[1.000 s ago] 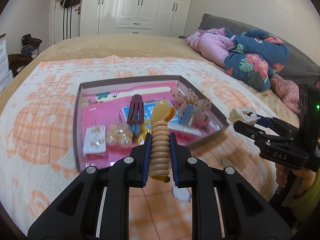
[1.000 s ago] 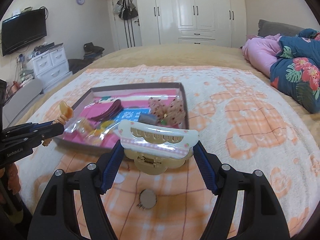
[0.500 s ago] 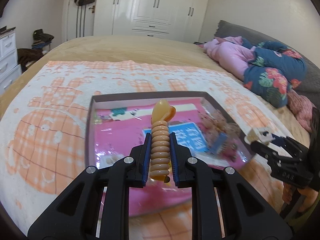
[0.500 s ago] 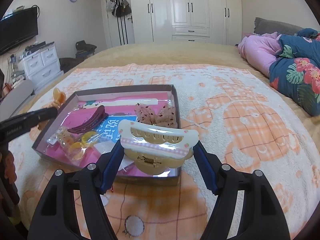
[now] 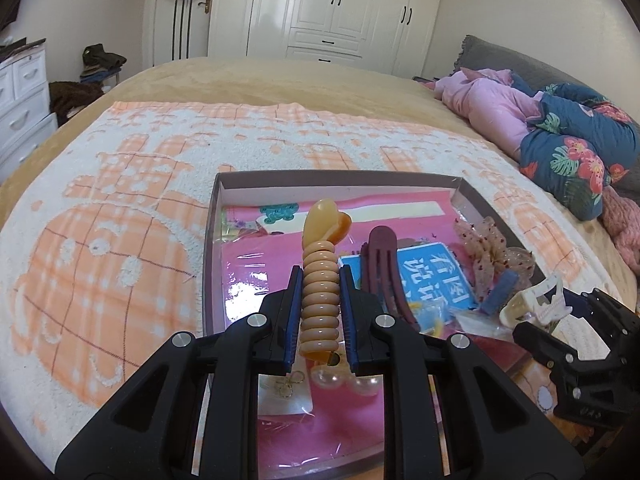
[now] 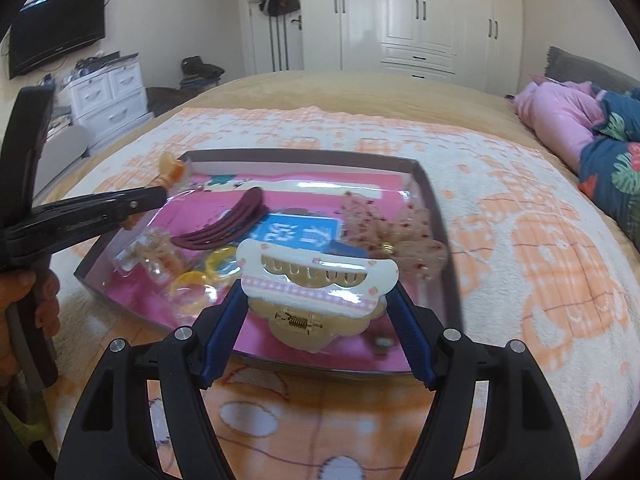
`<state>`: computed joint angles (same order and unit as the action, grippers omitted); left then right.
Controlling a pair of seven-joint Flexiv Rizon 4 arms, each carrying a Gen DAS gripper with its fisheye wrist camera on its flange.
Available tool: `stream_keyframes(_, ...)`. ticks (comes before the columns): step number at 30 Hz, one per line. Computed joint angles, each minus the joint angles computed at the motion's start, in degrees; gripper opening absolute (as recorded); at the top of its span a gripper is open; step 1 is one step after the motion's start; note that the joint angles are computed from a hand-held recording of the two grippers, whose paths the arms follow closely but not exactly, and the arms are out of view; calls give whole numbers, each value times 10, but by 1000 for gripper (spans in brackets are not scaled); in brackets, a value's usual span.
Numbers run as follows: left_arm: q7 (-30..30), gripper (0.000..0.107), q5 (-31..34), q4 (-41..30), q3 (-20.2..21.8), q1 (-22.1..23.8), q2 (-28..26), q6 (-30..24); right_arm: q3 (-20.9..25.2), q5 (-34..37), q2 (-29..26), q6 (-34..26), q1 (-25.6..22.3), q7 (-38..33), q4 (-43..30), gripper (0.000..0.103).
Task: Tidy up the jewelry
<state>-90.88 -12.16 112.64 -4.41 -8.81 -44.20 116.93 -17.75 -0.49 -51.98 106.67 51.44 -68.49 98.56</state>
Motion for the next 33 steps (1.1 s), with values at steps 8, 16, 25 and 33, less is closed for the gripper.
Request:
stream_keyframes(8,4,11,-2,-4,5,-5,-5,-5,23,-28,-8,-19,-8,0,-22,69)
stream_keyframes(16,5,11,-1,-4,2,-3,-6,-5,41,-48,-8,-22,-17,8,-22,75)
stream_keyframes(25,4,13,6,4,-3,-3,2,1,8,-14,7,9,15,-6,18,80)
stream_keyframes(33,2,36,0,30,7,-23,22,29,-32,49,21,46,55,-39,63,88)
